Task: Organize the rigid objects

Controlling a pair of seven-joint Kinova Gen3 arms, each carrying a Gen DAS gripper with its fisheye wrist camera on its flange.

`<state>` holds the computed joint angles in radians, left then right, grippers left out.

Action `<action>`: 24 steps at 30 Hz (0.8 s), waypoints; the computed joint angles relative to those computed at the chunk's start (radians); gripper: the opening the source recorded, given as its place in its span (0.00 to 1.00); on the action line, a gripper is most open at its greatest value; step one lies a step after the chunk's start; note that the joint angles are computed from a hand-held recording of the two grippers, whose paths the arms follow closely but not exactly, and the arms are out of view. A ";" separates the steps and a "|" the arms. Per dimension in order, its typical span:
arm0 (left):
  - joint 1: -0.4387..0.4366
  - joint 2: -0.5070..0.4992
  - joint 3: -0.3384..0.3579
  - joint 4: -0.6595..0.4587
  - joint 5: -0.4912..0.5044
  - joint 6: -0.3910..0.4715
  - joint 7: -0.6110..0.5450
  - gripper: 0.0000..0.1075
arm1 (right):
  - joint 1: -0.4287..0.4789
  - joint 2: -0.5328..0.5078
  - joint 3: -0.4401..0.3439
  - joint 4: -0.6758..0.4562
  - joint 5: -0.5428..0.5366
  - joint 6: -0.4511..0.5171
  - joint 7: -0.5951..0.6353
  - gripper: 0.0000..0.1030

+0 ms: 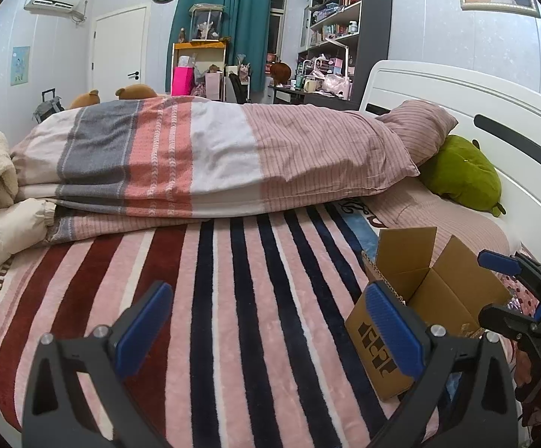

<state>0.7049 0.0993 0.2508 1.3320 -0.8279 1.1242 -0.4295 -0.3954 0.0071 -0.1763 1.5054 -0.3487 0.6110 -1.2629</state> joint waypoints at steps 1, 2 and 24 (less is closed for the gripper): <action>0.001 0.000 0.000 0.001 -0.002 0.000 0.002 0.95 | -0.002 -0.001 -0.001 0.001 0.006 -0.003 -0.008 0.99; 0.002 0.000 0.000 0.000 -0.002 0.001 0.002 0.95 | -0.004 -0.002 -0.003 0.003 0.011 -0.006 -0.016 0.99; 0.012 0.016 -0.011 -0.017 0.002 -0.005 -0.009 0.95 | -0.026 -0.009 -0.011 0.012 0.094 -0.019 -0.143 0.99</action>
<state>0.7169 0.1150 0.2402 1.3151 -0.8262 1.1194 -0.4382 -0.4211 -0.0015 -0.1872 1.5170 -0.2547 0.5925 -1.4056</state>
